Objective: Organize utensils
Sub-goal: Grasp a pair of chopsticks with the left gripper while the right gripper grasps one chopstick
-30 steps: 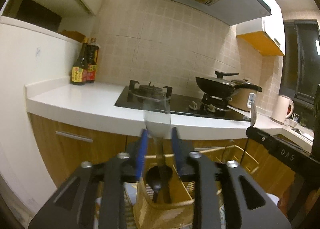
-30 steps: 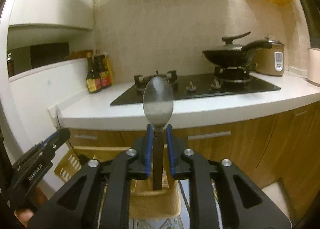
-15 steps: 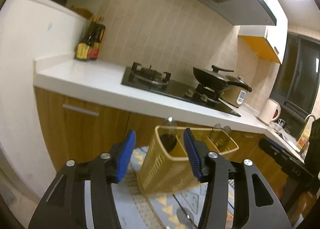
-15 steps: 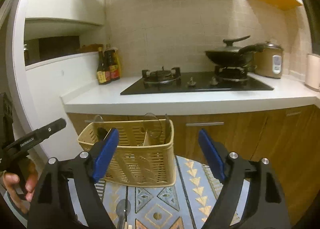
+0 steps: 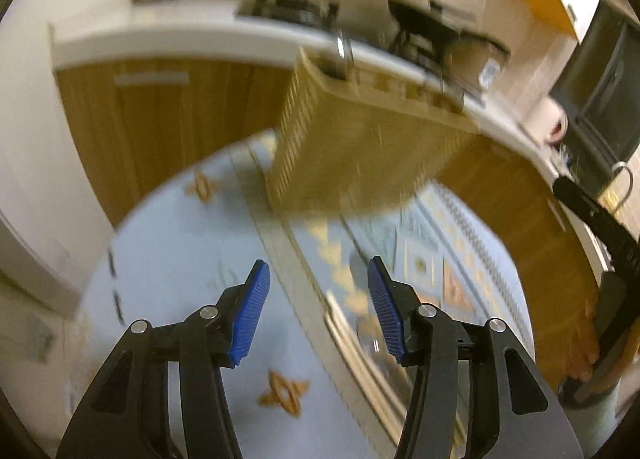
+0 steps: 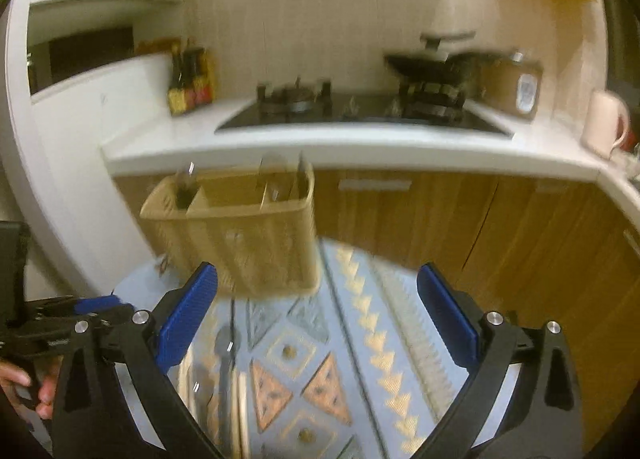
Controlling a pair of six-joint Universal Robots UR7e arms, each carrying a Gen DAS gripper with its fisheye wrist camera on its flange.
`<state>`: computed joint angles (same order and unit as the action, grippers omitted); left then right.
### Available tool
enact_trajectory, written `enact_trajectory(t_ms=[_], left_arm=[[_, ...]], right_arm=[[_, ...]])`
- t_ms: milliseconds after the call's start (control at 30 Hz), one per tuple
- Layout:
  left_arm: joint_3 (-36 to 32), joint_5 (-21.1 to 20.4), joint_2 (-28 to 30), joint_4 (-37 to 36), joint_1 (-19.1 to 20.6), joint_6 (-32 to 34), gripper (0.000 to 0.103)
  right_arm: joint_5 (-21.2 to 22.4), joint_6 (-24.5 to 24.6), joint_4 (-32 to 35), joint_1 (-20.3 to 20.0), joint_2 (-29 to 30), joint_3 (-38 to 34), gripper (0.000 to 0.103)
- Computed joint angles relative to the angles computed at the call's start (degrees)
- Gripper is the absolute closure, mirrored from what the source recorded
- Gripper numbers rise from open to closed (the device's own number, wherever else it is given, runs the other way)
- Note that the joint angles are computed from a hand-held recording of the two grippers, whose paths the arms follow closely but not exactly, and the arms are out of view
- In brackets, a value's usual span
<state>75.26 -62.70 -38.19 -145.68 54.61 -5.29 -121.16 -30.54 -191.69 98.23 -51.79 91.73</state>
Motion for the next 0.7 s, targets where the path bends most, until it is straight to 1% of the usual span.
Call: enact_trajectory(t_ms=[33,100,133,167,200,233,333,367,433,467,500,633,700], left_arm=[[-0.22,-0.37,0.05,1.86,0.15,-0.44,0.055],[0.17,-1.16,-0.03,5.09,0.27,-1.02,0.055],[0.35,-0.95,0.01,6.28,0.19,-1.23,0.055],[0.6,-0.3,0.11,7.78,0.05,-1.39,0.055],[0.97,-0.06,0.2,8.43,-0.1,-1.45,0.055],[1.3,-0.06,0.26,9.09,-0.21,-1.47,0.055],[2.15,0.48,0.64,11.0,-0.72,-1.83,0.055],[2.36,0.9,0.79,11.08,-0.9,-1.99,0.055],[3.43,2.85,1.2,10.61,-1.45,-2.5,0.055],[4.0,4.11,1.37,10.45,-1.78,-3.05,0.061],[3.99,4.68,1.74,10.83,-1.9,-3.65,0.063],[4.97,8.85,2.25,9.84,-3.14,-3.7,0.064],[4.94,9.54,2.48,9.89,-3.39,-4.7,0.063]], right_arm=[[-1.17,1.22,2.85,-0.01,-0.24,-0.06,0.01],[-3.21,3.49,8.85,-0.1,-0.52,-0.47,0.02],[-3.86,4.36,11.22,-0.2,-0.56,-0.72,0.023],[-4.55,6.47,15.99,-0.5,-0.83,-1.0,0.03],[-4.64,7.67,18.57,-0.76,-0.96,-1.07,0.036],[-4.64,9.83,23.23,-1.19,-1.2,-1.35,0.037],[-3.73,13.85,30.55,-2.41,-1.75,-1.14,0.038],[-3.83,14.35,31.64,-2.62,-1.63,-1.11,0.039],[-4.64,14.07,31.78,-2.68,-1.45,-0.65,0.04],[-4.9,13.88,31.64,-2.67,-1.32,-0.55,0.04],[-4.83,13.87,31.52,-2.71,-1.42,-0.22,0.04],[-4.97,13.38,30.81,-2.69,-1.66,0.29,0.04],[-4.99,13.38,31.02,-2.75,-1.82,0.22,0.04]])
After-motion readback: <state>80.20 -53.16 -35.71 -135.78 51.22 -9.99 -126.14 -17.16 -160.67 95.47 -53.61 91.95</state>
